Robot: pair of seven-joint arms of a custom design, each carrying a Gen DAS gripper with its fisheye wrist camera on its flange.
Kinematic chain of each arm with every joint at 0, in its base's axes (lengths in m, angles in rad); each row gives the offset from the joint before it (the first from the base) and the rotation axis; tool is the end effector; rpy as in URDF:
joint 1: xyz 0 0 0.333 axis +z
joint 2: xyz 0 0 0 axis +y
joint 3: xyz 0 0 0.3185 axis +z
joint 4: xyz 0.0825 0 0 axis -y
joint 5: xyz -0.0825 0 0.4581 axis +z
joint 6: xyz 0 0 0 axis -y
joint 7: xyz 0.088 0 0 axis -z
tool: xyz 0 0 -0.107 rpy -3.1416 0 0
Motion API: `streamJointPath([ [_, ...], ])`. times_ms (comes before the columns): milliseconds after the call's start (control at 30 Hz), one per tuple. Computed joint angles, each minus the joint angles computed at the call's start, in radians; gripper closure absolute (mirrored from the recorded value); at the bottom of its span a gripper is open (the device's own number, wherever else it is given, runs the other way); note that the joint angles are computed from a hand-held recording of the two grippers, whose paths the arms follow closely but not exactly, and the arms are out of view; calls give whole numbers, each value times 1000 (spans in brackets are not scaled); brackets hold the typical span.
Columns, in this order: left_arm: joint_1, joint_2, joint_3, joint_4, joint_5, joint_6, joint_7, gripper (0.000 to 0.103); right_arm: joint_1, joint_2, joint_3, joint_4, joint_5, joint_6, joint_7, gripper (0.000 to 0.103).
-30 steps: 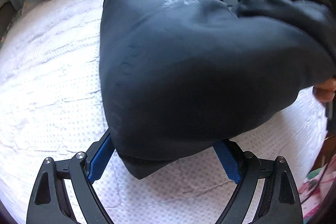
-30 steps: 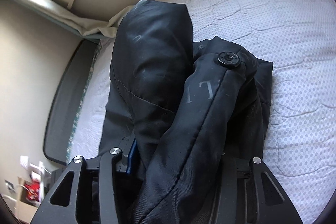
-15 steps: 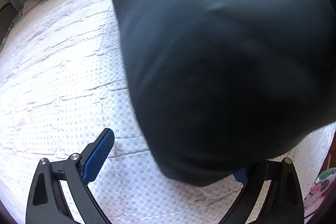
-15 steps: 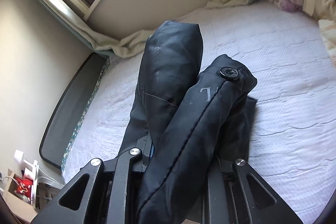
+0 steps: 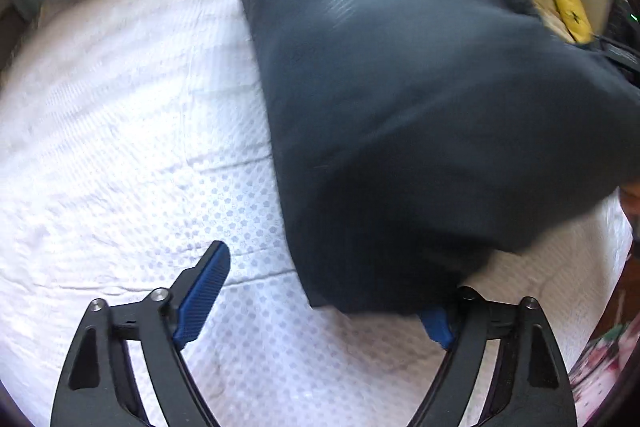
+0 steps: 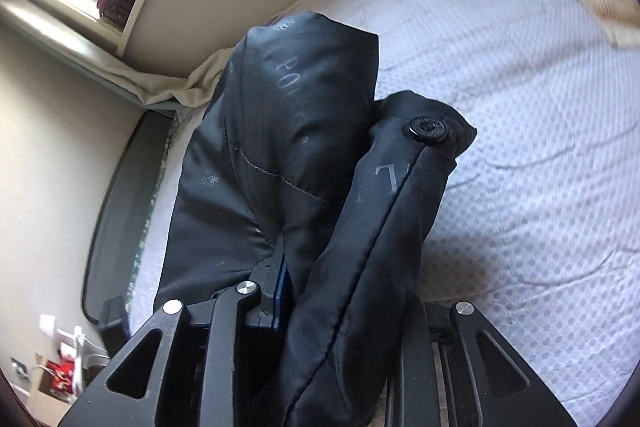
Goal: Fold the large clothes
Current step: 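Fold the coat bundle over with the right tool and open it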
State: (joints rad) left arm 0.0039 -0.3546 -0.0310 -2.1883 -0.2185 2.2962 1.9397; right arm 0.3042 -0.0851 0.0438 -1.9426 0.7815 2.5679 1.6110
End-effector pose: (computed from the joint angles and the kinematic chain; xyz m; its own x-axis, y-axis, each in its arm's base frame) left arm 0.5569 -0.0212 0.5648 -0.2928 -0.9557 0.0295 -0.8454 0.2444 -0.4749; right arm 0.6175 0.2130 0.5788 0.0213 -0.7242 -0.6893 -0.8506 0.3491 -0.3931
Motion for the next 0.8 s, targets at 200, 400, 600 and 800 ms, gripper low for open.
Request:
streamJointPath([
  [200, -117, -250, 37, -135, -99, 94, 210, 16, 4, -12, -5, -34, 81, 21, -56, 78],
  [400, -201, -228, 73, -80, -209, 167, 255, 16, 8, -26, -8, -50, 93, 18, -61, 74],
  [600, -186, -105, 29, 12, -205, 92, 276, 16, 12, -45, -11, -70, 86, 7, -51, 67],
  [800, -185, -65, 4, -29, -200, 153, 332, 12, -23, -80, -6, -84, -139, -54, 184, 27],
])
